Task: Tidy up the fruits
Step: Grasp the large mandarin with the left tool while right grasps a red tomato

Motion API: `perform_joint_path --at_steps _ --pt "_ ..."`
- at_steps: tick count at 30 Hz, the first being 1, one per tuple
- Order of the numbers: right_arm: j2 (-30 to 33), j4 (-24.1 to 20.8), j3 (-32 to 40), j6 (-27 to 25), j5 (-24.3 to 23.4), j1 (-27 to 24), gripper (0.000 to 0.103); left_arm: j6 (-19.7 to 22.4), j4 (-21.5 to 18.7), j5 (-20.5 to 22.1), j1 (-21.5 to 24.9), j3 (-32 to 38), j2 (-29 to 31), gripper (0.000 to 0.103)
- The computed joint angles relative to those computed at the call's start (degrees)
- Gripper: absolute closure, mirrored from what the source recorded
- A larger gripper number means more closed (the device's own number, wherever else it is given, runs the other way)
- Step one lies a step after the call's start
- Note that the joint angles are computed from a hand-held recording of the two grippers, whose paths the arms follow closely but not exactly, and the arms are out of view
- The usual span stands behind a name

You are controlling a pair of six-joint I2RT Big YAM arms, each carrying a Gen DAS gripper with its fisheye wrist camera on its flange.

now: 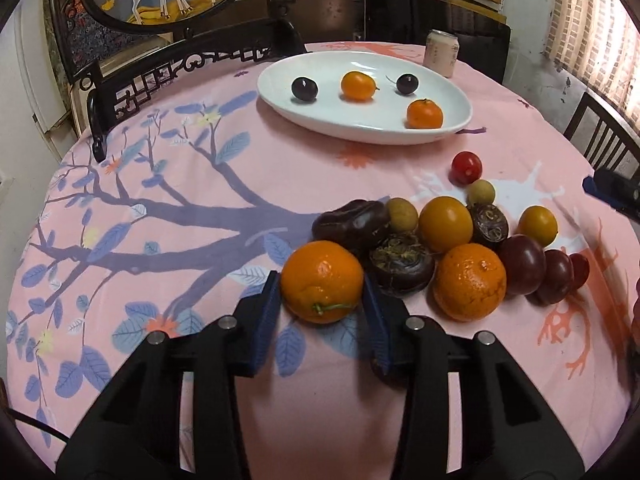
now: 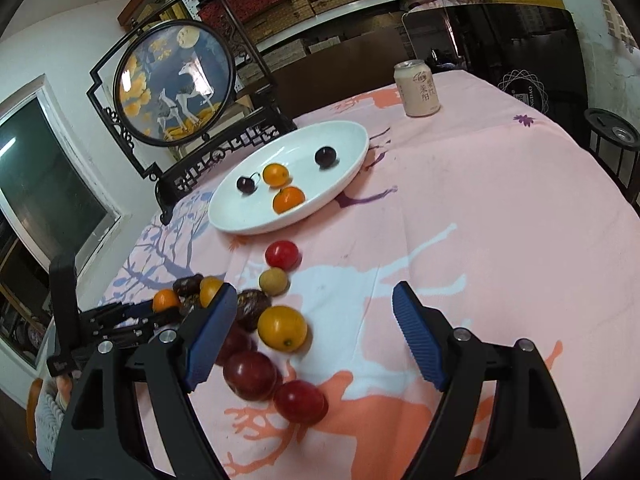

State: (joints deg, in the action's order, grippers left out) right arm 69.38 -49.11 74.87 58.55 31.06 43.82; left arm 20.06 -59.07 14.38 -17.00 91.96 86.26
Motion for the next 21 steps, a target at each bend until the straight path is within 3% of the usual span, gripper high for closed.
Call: perform_joint_path --at_steps 6,9,13,16,21 --pt "1.17 -4.01 0.49 0.84 -2.03 2.69 0.025 -1.42 2.54 -3.48 0.12 -0.9 -1.08 0.062" --pt "3.45 -7.9 2.31 0.61 -3.77 4.36 0.033 -2.45 2.42 -3.27 0.7 -0.35 -0.92 0.062" --pt "4.12 -8.56 2.12 1.52 -6.91 4.38 0.045 -2.08 3.15 -2.69 0.76 -0.69 -1.55 0.062" --pt "4.05 -8.41 1.91 1.71 -6.61 4.41 0.048 -1.68 3.39 -2.5 0.57 -1.13 -1.92 0.061" --pt "4.15 -7.84 1.68 1.52 -7.9 3.78 0.07 -1.27 2.81 -1.87 0.34 -1.13 -1.78 0.061"
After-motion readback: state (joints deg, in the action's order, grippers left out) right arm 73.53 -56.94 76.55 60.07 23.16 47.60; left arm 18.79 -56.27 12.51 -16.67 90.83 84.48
